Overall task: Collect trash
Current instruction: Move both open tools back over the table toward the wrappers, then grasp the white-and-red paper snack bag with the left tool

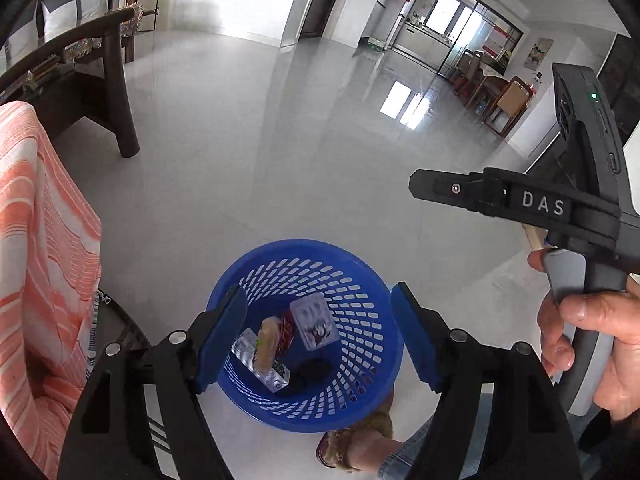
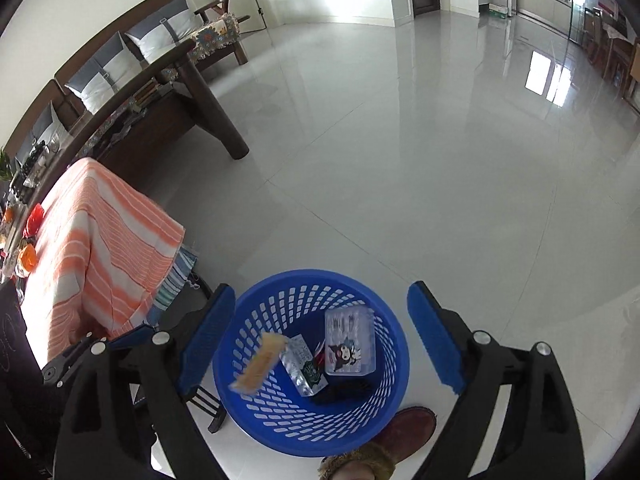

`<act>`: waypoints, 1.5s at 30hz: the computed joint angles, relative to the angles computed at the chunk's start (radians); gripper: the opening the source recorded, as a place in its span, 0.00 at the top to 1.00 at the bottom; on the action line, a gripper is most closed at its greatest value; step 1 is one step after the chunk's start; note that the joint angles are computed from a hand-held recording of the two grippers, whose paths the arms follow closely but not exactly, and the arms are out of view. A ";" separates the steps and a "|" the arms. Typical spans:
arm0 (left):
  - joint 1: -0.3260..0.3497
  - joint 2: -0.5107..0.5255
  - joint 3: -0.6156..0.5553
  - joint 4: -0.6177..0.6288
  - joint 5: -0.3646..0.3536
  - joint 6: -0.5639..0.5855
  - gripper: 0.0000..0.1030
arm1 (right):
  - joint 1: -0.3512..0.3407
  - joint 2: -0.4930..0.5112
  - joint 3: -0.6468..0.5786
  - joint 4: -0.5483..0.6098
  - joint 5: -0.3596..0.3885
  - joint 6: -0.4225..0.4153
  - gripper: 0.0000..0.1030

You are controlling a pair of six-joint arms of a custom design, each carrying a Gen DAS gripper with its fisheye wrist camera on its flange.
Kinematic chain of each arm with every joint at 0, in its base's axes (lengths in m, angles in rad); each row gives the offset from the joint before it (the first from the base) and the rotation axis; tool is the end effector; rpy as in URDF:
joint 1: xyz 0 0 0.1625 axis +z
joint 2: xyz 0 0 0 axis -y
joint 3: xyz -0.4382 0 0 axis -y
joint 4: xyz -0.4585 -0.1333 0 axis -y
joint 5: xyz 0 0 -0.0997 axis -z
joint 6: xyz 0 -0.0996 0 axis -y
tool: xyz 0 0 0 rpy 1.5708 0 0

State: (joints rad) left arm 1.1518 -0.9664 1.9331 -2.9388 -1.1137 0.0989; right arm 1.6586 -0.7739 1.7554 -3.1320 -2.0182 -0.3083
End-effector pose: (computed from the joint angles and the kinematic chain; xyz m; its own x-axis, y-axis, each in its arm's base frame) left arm -0.0969 -0.6532 0.1024 -0.8485 0.2896 -0.4429 0.4606 0.8163 -0.3486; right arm 0.1513 -0.6902 0.0671 -0.8533 -0.1033 0.5111 -0.3487 0.8417 -0.4121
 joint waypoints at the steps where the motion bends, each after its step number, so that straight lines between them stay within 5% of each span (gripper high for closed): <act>1: -0.009 -0.021 0.018 -0.006 0.009 0.002 0.21 | 0.000 -0.006 0.006 -0.014 0.001 0.005 0.17; 9: -0.086 -0.327 0.253 -0.063 0.098 0.003 0.06 | 0.057 0.013 0.030 -0.105 -0.020 -0.060 0.13; 16: -0.151 -0.655 0.435 0.002 0.309 -0.048 0.06 | 0.190 0.074 0.078 -0.220 0.026 -0.221 0.11; 22: -0.132 -0.890 0.500 0.116 0.491 -0.124 0.05 | 0.305 0.150 0.095 -0.221 0.114 -0.226 0.08; 26: -0.091 -1.023 0.488 0.237 0.524 -0.148 0.05 | 0.378 0.216 0.058 -0.153 0.115 -0.227 0.08; 36: 0.106 -1.057 0.452 0.193 0.424 -0.091 0.05 | 0.485 0.406 -0.172 0.080 0.093 -0.116 0.08; 45: 0.182 -0.984 0.418 0.096 0.404 0.029 0.05 | 0.495 0.480 -0.253 0.127 0.022 -0.092 0.08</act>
State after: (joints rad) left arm 1.3333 -1.9508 2.3516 -2.8429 -0.7094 0.1278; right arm 2.1539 -0.2942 1.5028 -3.0049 -1.9964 -0.4001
